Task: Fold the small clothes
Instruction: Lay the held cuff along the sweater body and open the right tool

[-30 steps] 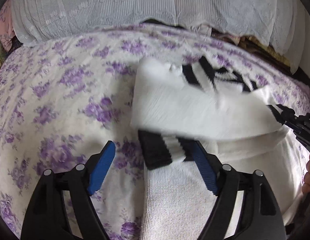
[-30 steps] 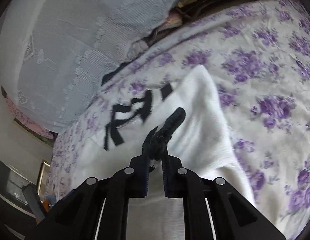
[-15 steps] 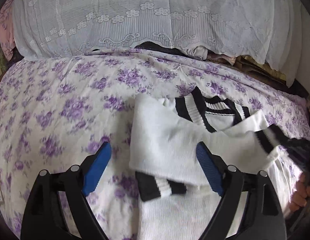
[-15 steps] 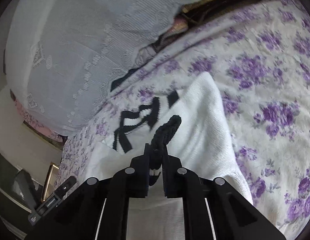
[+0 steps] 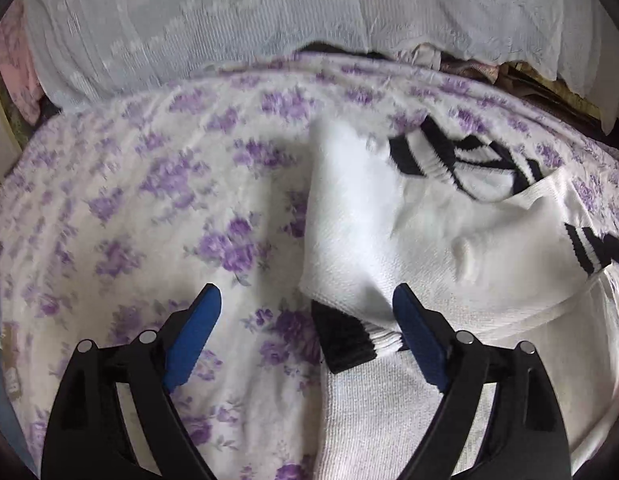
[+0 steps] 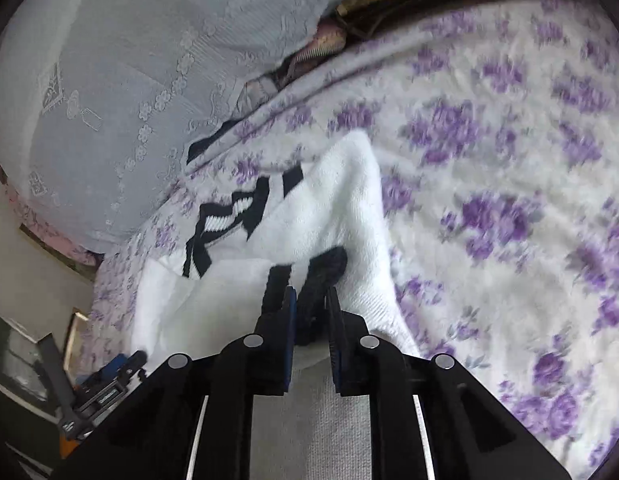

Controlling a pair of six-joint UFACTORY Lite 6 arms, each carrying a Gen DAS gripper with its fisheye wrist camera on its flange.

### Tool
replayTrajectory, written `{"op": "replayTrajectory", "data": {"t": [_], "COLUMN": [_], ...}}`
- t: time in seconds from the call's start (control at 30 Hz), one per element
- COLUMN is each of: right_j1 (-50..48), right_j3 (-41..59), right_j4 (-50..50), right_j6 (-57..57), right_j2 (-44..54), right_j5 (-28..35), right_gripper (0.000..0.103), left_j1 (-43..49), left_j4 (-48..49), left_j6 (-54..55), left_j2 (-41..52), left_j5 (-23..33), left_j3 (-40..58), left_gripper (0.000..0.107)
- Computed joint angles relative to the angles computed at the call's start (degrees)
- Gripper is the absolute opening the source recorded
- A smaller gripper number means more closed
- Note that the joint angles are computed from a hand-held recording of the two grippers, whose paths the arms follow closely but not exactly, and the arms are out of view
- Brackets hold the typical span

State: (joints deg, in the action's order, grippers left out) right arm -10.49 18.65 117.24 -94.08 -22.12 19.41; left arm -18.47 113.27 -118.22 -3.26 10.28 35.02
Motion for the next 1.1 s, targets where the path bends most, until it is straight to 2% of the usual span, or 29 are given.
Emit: {"op": "replayTrajectory", "data": {"t": [0.07, 0.17, 0.23, 0.3, 0.33, 0.37, 0.43, 0.5, 0.53, 0.6, 0.63, 0.73, 0.83, 0.87, 0.9, 0.93, 0.97, 1.0, 1.07, 1.1], "right_j1": [4.3, 8.7, 11.4, 13.7, 13.0, 10.6, 4.5, 2.8, 2.9, 3.9, 5.0, 8.0, 11.3, 12.3, 12.7, 11.7, 9.7, 8.5, 8.2, 8.5], "right_j3": [1.3, 6.9, 9.8, 14.0, 14.1, 13.2, 11.0, 9.7, 9.0, 6.6, 6.0, 10.0, 16.3, 18.0, 19.4, 19.2, 17.8, 16.6, 14.9, 13.8], "right_j4": [4.7, -0.6, -3.3, 2.5, 5.5, 6.1, 0.2, -3.5, -3.1, 1.0, 4.3, 4.3, 2.2, 1.1, 2.4, 5.4, 7.3, 7.2, 7.5, 10.8], "right_j6": [-3.2, 1.8, 4.5, -0.1, -3.7, -5.5, -1.8, 0.3, -0.3, -1.9, -4.7, -5.0, -3.5, -2.5, -3.1, -6.0, -9.7, -10.9, -10.7, -13.3], "right_j2": [-3.3, 2.2, 8.7, 18.6, 21.6, 23.0, 23.2, 20.6, 19.2, 14.2, 12.5, 13.2, 19.3, 21.6, 24.6, 26.9, 27.6, 27.1, 23.4, 21.7], "right_j5": [-4.4, -3.0, -1.2, -3.0, -2.7, 0.1, 8.4, 8.6, 7.6, 4.6, 3.1, 0.0, -1.6, -3.0, -3.9, -2.7, 0.9, 2.4, -0.3, -0.7], "right_gripper": [0.017, 0.017, 0.017, 0.015, 0.009, 0.000, 0.000, 0.000, 0.000, 0.000, 0.005, 0.005, 0.005, 0.005, 0.005, 0.000, 0.000, 0.000, 0.000, 0.000], "left_j1": [-1.6, -4.9, -6.8, -7.6, -6.9, -5.3, 0.9, 5.8, 6.6, 5.7, 5.1, 3.4, -1.1, -3.7, -6.2, -6.8, -5.9, -4.2, -0.1, 0.6], "left_j4": [-1.0, -9.2, -18.8, -24.1, -23.4, -20.3, -9.8, -0.1, 4.8, 11.4, 11.0, -1.6, -16.7, -21.8, -26.8, -32.2, -35.3, -37.9, -39.7, -37.7], "left_j6": [1.0, 9.4, 19.9, 24.3, 23.0, 19.2, 7.3, -4.7, -10.7, -19.0, -19.5, -7.4, 10.6, 16.6, 22.6, 28.6, 32.2, 33.4, 30.6, 27.8], "left_j2": [-2.6, -0.1, 7.4, 17.6, 21.2, 23.0, 21.3, 18.8, 17.3, 14.5, 13.2, 10.0, 14.5, 18.1, 23.6, 27.9, 31.5, 33.4, 31.9, 30.5], "left_j5": [0.6, 1.7, 2.2, 5.5, 6.5, 5.0, -3.1, -8.2, -7.8, -3.2, -1.5, -2.5, -1.5, 1.9, 7.6, 11.4, 12.8, 11.7, 5.7, 5.4], "left_j3": [0.1, 5.4, 12.2, 18.9, 20.5, 20.4, 17.6, 15.7, 14.3, 10.9, 9.8, 11.2, 18.4, 21.8, 26.5, 30.3, 33.2, 34.3, 32.3, 30.9], "left_gripper": [0.085, 0.087, 0.091, 0.091, 0.091, 0.093, 0.096, 0.096, 0.096, 0.095, 0.094, 0.093, 0.093, 0.093, 0.093, 0.093, 0.096, 0.099, 0.099, 0.099]}}
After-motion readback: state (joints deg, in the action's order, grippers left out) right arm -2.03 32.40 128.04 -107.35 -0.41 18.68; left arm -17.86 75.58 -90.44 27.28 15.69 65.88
